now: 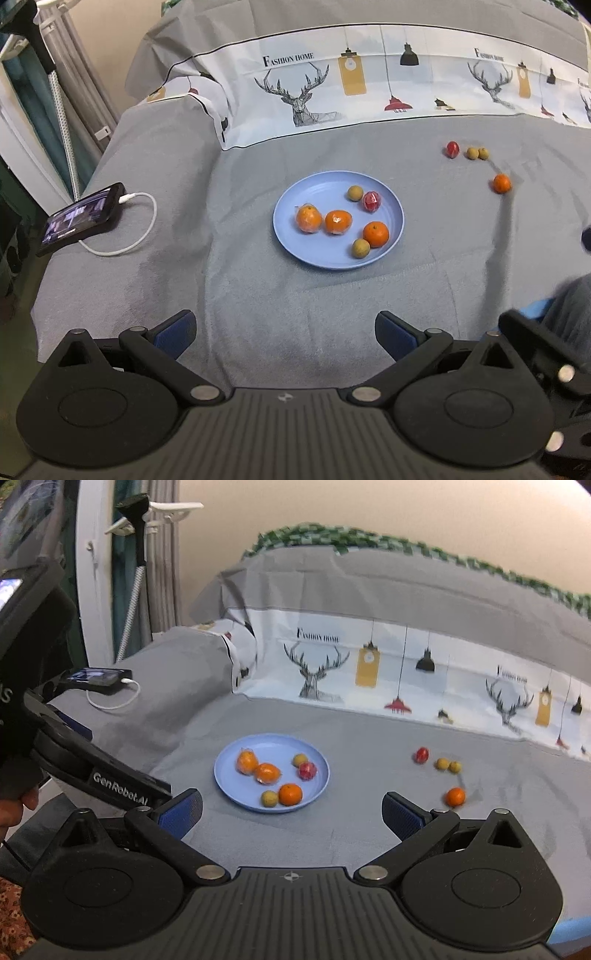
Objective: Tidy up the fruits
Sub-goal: 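Move both open tools toward the remaining fruits beside the plate, then grasp the red tomato with the left tool while the right tool grasps a yellow plum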
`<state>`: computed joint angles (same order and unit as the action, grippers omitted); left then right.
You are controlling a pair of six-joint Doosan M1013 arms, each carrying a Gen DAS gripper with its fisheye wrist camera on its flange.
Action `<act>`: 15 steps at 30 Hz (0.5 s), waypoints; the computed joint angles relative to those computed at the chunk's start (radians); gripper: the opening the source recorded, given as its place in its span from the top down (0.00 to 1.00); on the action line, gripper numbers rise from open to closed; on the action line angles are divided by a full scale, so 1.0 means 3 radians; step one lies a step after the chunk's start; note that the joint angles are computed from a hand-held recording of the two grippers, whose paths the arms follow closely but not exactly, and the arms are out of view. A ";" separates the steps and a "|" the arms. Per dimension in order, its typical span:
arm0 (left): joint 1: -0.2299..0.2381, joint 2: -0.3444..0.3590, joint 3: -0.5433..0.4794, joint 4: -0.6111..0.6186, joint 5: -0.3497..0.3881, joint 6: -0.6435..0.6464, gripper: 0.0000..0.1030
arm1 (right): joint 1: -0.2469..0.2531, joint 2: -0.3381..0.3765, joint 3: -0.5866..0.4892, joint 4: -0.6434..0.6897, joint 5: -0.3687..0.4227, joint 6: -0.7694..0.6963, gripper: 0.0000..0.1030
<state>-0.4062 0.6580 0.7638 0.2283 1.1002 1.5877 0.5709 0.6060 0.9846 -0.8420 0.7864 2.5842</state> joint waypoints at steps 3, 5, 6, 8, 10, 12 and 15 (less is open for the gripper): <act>-0.0008 0.0067 -0.0115 -0.0034 0.0092 0.0025 0.00 | -0.0027 -0.0002 0.0016 0.0050 -0.0049 0.0042 0.01; -0.0026 0.0116 -0.0186 -0.0017 0.0154 0.0059 0.00 | -0.0042 -0.0005 0.0030 0.0078 -0.0070 0.0038 0.01; -0.0032 0.0142 -0.0223 -0.0012 0.0186 0.0061 0.00 | -0.0053 -0.0010 0.0044 0.0103 -0.0083 0.0035 0.01; -0.0043 0.0210 -0.0337 -0.0034 0.0287 0.0051 0.00 | -0.0083 -0.0024 0.0077 0.0096 -0.0112 0.0073 0.01; -0.0051 0.0292 -0.0484 -0.0066 0.0403 0.0032 0.00 | -0.0119 -0.0033 0.0107 0.0001 -0.0060 0.0263 0.01; -0.0061 0.0380 -0.0652 -0.0101 0.0498 0.0025 0.00 | -0.0180 -0.0044 0.0137 -0.0059 0.0038 0.0512 0.01; -0.0093 0.0539 -0.0937 -0.0105 0.0581 0.0044 0.00 | -0.0294 -0.0070 0.0210 -0.0194 0.0208 0.0943 0.01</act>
